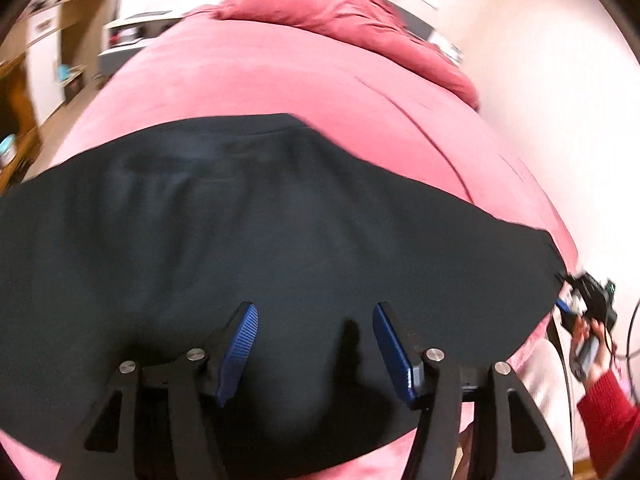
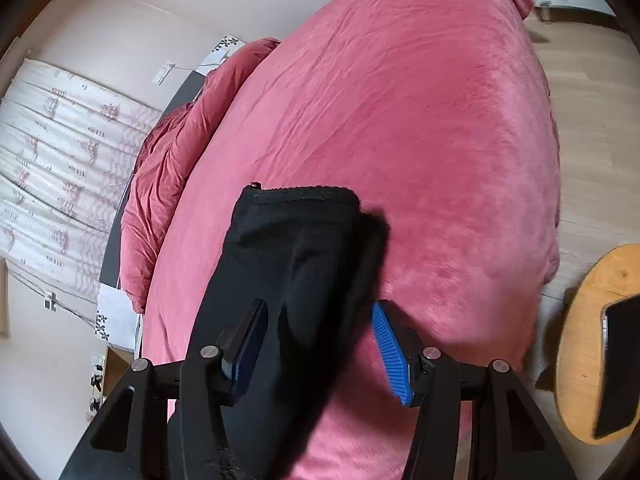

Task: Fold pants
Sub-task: 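Smooth the folded trousers flat with the left gripper while the right holds the hem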

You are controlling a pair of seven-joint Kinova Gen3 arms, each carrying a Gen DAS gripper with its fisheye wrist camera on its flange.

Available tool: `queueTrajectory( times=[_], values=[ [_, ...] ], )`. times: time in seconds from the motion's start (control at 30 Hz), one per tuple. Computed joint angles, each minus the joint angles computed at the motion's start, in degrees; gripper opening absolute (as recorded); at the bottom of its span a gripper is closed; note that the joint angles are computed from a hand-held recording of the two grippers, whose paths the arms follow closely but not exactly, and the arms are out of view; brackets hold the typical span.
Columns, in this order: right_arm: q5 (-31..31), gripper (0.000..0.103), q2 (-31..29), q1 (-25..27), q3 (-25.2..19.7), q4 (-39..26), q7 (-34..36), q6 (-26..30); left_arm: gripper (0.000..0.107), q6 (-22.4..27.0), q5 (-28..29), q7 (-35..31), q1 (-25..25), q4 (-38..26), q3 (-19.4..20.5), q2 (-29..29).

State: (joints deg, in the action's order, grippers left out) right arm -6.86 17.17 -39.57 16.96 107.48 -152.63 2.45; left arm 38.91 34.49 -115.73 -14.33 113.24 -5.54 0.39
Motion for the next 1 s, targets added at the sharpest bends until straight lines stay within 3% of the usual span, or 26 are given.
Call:
queueTrajectory(
  times=[0.1, 0.17, 0.23, 0.4, 0.47, 0.5, 0.6, 0.77, 0.87, 0.97, 1.0],
  values=[
    [0.87, 0.056, 1.57, -0.63, 1.06, -2.78, -0.05, 2.24, 0.061, -0.34, -4.22, 5.14, 3.24, -2.26, -0.92, 2.56],
    [2.66, 0.056, 2.55, -1.19, 1.78, -5.06, -0.90, 4.98, 0.061, 0.38, -6.46, 9.00, 2.55, -3.38, 0.44, 3.79],
    [4.79, 0.056, 3.02, -1.33, 1.84, -6.73, -1.76, 7.41, 0.061, -0.12, -7.40, 9.82, 1.53, -3.42, 2.08, 4.10],
    [11.98, 0.055, 4.86, -1.92, 1.53, -12.94, -2.75, 16.19, 0.062, -2.49, -14.96, 13.53, 4.39, -3.03, 3.67, 3.98],
    [14.70, 0.046, 5.25, -2.77, 2.10, -14.06, -4.60, 17.98, 0.062, -2.92, -17.07, 15.60, 5.47, -3.22, 4.07, 4.08],
    [16.68, 0.037, 5.53, -2.81, 1.86, -15.02, -5.79, 19.47, 0.062, -3.08, -17.48, 16.38, 5.76, -3.16, 4.17, 4.10],
    [22.72, 0.025, 5.90, -2.53, -0.18, -18.55, -8.99, 25.32, 0.062, -3.09, -17.52, 17.71, 6.01, -3.14, 4.28, 4.27],
    [31.24, 0.018, 7.19, -12.56, 7.08, -25.23, -10.37, 36.97, 0.062, -2.82, -17.07, 18.19, 5.99, -3.55, 4.52, 5.15],
    [34.04, 0.018, 7.96, -11.24, 3.91, -27.73, -12.13, 41.92, 0.062, -1.41, -16.09, 16.84, 5.10, -4.15, 4.24, 4.57],
    [29.49, 0.020, 9.45, -4.30, -2.21, -28.52, -12.38, 42.83, 0.062, -1.80, -15.05, 15.27, 4.53, -3.71, 4.08, 4.64],
    [28.15, 0.024, 9.40, -2.78, -3.34, -27.83, -13.17, 41.73, 0.062, -1.76, -14.91, 14.98, 4.44, -3.70, 4.06, 4.65]
  ],
)
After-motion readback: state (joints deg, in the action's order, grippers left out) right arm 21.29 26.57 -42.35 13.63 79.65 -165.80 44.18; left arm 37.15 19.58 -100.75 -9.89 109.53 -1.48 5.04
